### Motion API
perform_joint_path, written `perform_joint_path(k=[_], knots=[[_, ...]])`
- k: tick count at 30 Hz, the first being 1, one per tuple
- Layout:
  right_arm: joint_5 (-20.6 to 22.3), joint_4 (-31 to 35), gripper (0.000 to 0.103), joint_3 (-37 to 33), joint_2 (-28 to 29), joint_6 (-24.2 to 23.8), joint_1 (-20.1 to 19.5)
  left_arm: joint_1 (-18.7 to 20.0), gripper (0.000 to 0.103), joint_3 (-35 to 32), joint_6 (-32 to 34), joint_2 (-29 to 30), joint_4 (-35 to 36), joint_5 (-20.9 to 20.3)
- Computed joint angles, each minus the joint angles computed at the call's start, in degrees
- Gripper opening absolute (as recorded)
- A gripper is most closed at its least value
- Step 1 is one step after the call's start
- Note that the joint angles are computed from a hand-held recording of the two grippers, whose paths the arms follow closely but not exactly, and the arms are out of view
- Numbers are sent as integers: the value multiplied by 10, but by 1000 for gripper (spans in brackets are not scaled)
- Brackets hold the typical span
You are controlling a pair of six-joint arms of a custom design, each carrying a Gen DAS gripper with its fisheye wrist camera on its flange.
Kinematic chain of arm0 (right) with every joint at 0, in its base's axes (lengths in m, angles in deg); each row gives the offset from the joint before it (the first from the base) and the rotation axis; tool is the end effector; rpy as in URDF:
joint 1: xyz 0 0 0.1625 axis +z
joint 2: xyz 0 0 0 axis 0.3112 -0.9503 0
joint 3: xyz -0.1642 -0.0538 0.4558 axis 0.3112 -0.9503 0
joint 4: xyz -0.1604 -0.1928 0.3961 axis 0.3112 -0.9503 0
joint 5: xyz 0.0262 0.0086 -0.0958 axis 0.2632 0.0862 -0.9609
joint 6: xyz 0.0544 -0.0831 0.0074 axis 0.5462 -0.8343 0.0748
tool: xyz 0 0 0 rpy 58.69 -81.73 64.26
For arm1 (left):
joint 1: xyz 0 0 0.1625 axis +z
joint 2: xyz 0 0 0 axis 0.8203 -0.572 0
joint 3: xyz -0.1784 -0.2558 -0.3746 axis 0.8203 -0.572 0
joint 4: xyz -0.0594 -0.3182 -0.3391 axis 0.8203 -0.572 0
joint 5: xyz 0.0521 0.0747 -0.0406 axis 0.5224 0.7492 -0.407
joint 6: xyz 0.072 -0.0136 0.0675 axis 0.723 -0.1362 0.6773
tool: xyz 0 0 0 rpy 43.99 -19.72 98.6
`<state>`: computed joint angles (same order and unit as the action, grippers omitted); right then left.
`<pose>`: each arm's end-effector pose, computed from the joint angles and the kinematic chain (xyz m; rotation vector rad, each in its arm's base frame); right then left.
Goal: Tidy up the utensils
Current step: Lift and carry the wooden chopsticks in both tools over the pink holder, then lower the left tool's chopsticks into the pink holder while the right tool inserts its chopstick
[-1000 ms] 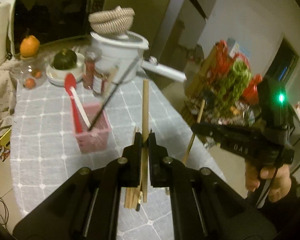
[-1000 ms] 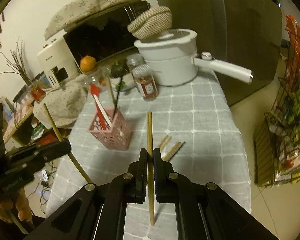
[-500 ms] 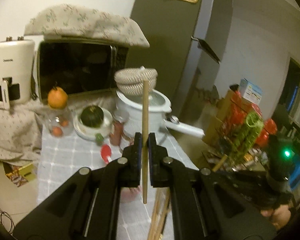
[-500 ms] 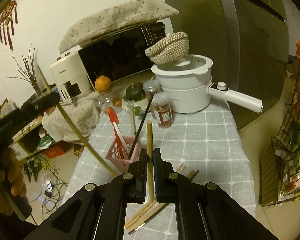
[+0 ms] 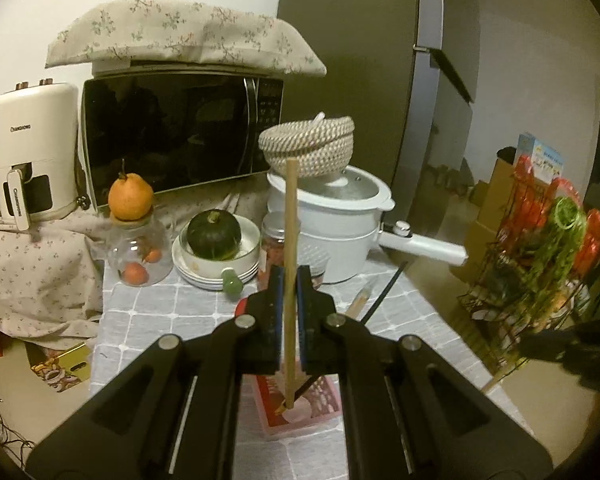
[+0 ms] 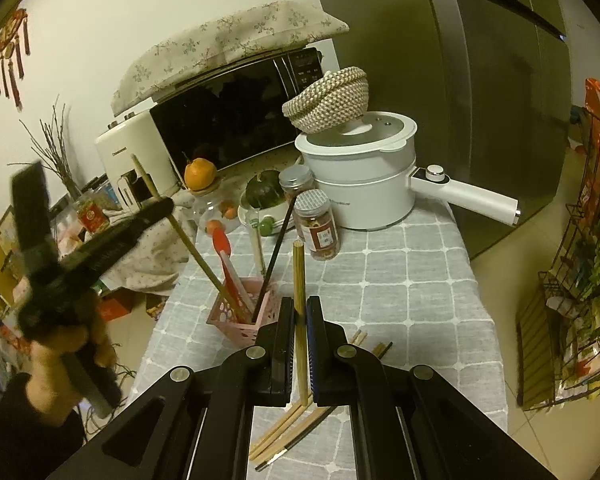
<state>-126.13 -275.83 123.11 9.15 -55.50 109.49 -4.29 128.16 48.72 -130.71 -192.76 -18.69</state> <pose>0.3549 -0.3703 0.1733 0.1432 -2.3409 1.1838 -0.1978 -0.5165 0.3101 1.1401 2.4280 -1.0364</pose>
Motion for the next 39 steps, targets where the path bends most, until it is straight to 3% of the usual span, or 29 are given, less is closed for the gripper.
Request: perform_joint_path(k=[10,15,22,25,32,39], knots=[[10,-17,6,-20,10,-23,7,17,7,-13,-29,26,61,17],[18,-34,6,-39,20,-41,9,25,8,-24,-35,27,90,6],[22,-41,6,-69,30,-56,12,22,32,-22,-48,-10,137,2],[22,-42,6,-88,36,-69,14,19,50,-16,-57,-38,161,15],[11,-47,6,-136,71,-116,14,12,69,3,-96,-102,267,60],[11,-28,6,-161,103,-105,-5,18,73,16,-122,-130,315,44]])
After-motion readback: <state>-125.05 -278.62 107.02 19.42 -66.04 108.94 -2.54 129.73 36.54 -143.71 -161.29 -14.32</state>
